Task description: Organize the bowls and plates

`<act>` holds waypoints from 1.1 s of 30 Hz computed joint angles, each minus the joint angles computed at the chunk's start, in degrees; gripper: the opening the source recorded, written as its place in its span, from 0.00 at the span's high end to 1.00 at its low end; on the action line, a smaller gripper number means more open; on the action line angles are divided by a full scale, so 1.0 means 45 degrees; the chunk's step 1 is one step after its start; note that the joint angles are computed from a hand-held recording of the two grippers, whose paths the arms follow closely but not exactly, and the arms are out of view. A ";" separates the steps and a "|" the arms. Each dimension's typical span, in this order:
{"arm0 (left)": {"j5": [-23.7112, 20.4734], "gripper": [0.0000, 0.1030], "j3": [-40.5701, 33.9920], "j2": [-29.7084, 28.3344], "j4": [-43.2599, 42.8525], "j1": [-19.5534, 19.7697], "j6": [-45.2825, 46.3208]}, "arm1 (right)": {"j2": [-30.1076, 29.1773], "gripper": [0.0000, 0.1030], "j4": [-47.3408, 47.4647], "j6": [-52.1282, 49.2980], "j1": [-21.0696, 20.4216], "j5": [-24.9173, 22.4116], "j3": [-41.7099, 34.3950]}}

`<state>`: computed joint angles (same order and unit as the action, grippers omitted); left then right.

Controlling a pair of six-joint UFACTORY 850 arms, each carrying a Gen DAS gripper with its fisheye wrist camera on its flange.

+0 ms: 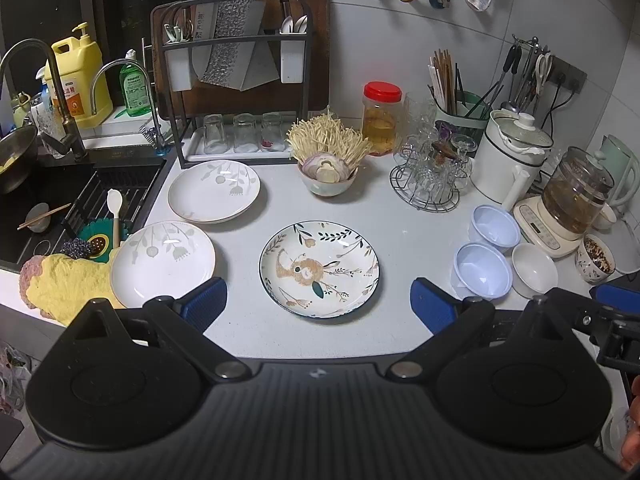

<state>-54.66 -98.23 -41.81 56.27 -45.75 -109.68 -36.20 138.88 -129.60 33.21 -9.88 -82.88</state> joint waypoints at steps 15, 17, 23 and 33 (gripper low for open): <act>-0.0006 0.03 -0.0340 -0.0241 -0.0046 -0.0015 0.0318 | -0.0057 0.02 -0.0046 0.0122 -0.0134 -0.0069 -0.0018; 0.0030 0.03 -0.0354 -0.0280 0.0000 -0.0036 0.0281 | -0.0093 0.02 -0.0307 0.0414 -0.0121 0.0025 -0.0066; 0.0236 0.03 -0.0202 -0.0271 -0.0004 -0.0004 -0.0108 | -0.0145 0.01 -0.0504 0.0667 -0.0088 0.0169 -0.0137; 0.0446 0.03 -0.0536 -0.0569 -0.0048 0.0003 -0.0150 | -0.0190 0.01 0.0410 -0.0574 -0.0213 -0.0826 0.0073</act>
